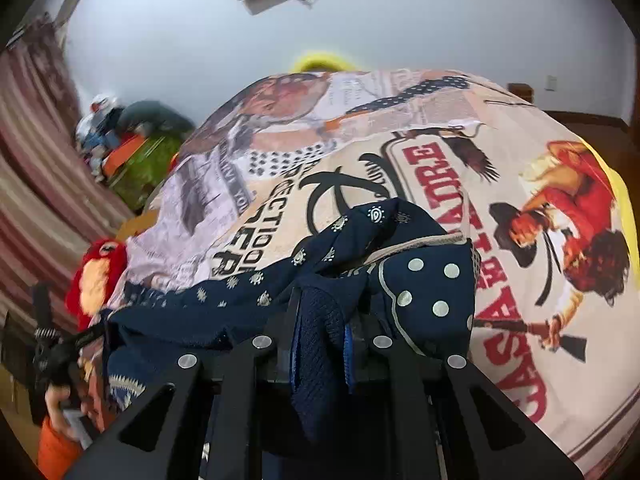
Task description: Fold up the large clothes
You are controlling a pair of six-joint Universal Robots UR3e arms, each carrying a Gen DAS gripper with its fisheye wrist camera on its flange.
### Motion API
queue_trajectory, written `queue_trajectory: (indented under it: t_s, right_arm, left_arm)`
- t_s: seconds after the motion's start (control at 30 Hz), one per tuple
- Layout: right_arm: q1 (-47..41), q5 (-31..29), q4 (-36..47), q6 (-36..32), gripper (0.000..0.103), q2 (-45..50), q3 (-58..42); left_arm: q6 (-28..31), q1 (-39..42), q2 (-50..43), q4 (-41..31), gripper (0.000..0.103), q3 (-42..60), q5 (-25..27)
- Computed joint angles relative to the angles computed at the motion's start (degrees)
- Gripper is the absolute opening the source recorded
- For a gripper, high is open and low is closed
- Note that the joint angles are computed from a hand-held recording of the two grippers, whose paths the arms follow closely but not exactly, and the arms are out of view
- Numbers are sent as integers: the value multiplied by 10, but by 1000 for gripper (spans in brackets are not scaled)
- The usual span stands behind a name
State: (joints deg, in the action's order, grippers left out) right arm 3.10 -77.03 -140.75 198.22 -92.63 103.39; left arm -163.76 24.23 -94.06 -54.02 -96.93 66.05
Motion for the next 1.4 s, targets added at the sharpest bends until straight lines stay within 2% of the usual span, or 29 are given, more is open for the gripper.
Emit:
queue_trajectory:
  t_s: [0.07,0.17,0.23,0.27,0.33,0.37,0.4,0.43,0.5,0.53,0.6,0.67,0.77,0.87,0.93,1.07,1.23,1.4]
  right_arm:
    - [-26,42,54,-18,14,-14,-14]
    - [-49,70,140,-37,17,-37,-49]
    - [-44,48,173,-39,17,-50,-71]
    - [-33,12,181,-34,20,-58,-83]
    - [-18,-58,187,-17,32,-82,-95]
    - [-21,-68,190,-11,47,-101,-92]
    - [-29,-59,192,-11,58,-119,-86]
    - [-42,-35,195,-18,59,-145,-75]
    - [-52,7,217,-40,60,-179,-70]
    - [-40,9,228,-47,60,-189,-72]
    - [9,-12,232,-51,62,-190,-77]
    - [65,-40,228,-45,64,-176,-79]
    - [127,-47,220,-29,64,-150,-70]
    - [182,-56,189,-6,64,-87,-67]
    - [203,-61,178,-1,64,-42,-75]
    - [229,-75,161,3,64,63,-119]
    - [228,-108,152,-13,64,166,-228]
    - [194,-152,165,18,64,225,-324]
  left_arm:
    - [34,18,10,-74,19,34,-15]
    - [71,31,31,-145,21,68,-20]
    - [92,39,56,-182,22,85,-15]
    - [99,41,63,-198,22,94,-11]
    - [116,49,80,-242,23,116,-7]
    - [122,51,90,-255,24,120,-5]
    - [125,50,94,-260,25,123,-2]
    - [131,44,100,-267,25,128,8]
    - [134,31,102,-271,32,135,24]
    - [132,25,101,-271,34,137,32]
    - [114,10,96,-267,44,141,43]
    - [103,8,96,-273,50,144,32]
    - [94,13,108,-269,52,137,17]
    - [111,32,116,-293,57,141,-11]
    - [123,41,117,-293,57,140,-14]
    - [120,58,129,-219,72,104,-1]
    - [133,83,123,-179,72,79,4]
    - [201,73,162,-151,72,15,10]
